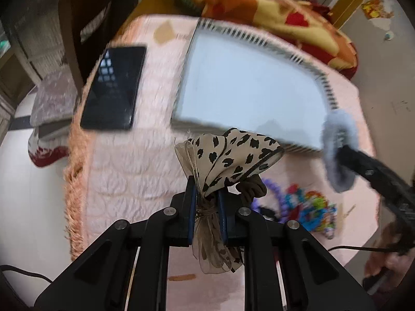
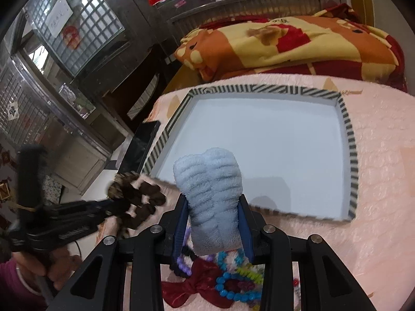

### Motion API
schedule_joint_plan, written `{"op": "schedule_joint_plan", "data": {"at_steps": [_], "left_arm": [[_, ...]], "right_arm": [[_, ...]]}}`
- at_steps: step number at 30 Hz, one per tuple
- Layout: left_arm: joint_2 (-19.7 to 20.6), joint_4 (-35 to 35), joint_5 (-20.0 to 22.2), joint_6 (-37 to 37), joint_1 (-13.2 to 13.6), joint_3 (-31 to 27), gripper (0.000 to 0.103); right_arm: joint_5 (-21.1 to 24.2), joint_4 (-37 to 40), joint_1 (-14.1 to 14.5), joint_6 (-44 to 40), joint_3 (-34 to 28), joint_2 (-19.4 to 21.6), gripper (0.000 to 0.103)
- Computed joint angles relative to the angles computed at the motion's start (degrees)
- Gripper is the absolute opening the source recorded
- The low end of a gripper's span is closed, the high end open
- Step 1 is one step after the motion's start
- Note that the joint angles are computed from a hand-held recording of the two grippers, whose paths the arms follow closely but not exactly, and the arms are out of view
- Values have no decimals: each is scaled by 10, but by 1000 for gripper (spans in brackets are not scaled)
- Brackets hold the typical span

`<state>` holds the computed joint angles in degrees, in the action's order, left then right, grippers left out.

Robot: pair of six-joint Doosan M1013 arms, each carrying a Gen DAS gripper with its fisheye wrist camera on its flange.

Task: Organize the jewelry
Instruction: 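Carry the held hair accessories in both grippers over the striped tray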

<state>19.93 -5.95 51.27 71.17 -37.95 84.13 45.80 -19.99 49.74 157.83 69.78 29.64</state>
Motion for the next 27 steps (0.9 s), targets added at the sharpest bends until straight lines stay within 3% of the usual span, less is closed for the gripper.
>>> {"op": "schedule_joint_plan", "data": {"at_steps": [8, 27], "left_arm": [[21, 57, -7, -17, -9, -63, 14], [174, 112, 87, -4, 5, -260, 14]], "right_arm": [[30, 17, -21, -22, -40, 23, 35], [107, 82, -82, -56, -173, 123, 35]]}}
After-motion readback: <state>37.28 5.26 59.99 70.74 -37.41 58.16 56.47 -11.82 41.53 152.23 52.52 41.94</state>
